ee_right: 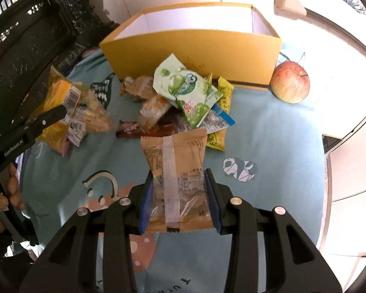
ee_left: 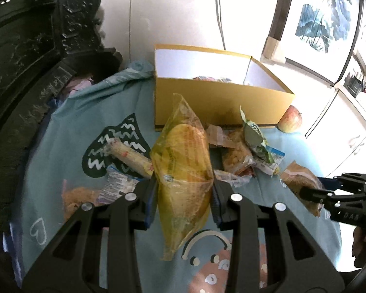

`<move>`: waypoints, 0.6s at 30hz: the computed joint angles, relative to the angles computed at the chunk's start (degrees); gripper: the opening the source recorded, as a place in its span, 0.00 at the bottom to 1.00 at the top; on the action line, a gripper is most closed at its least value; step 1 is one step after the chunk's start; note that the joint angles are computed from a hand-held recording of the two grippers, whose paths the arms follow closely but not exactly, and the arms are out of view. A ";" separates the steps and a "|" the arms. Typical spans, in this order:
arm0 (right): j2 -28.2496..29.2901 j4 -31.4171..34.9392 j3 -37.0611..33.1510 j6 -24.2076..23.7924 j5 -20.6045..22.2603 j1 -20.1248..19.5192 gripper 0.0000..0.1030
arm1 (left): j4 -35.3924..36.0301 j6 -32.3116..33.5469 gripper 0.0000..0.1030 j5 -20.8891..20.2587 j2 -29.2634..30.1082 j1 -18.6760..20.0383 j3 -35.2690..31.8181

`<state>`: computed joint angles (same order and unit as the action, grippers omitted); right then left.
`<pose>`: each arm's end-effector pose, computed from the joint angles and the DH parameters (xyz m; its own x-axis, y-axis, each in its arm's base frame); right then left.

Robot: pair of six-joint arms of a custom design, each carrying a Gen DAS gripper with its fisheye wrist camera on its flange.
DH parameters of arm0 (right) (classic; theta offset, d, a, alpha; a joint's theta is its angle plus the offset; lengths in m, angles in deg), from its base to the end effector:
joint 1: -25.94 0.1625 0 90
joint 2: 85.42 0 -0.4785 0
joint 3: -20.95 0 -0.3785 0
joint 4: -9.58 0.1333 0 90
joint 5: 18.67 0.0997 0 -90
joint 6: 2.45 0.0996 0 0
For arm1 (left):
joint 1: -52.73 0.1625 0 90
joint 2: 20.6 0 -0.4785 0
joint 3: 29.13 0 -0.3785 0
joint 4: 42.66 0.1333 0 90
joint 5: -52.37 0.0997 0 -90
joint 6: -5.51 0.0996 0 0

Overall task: Organize snacks
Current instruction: 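Carry both bags over the yellow box and open both tools to drop them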

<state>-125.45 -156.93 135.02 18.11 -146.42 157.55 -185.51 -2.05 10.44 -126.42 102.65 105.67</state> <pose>0.4349 -0.3807 0.0320 -0.8029 -0.2108 0.5576 -0.4074 0.8769 -0.2552 -0.0465 -0.3774 0.4190 -0.7765 0.1061 -0.6212 0.4909 0.7199 -0.4907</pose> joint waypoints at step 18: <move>-2.17 -2.54 -2.67 -2.41 -1.93 2.16 0.38 | 0.98 1.84 0.35 2.18 -0.23 -7.39 -1.92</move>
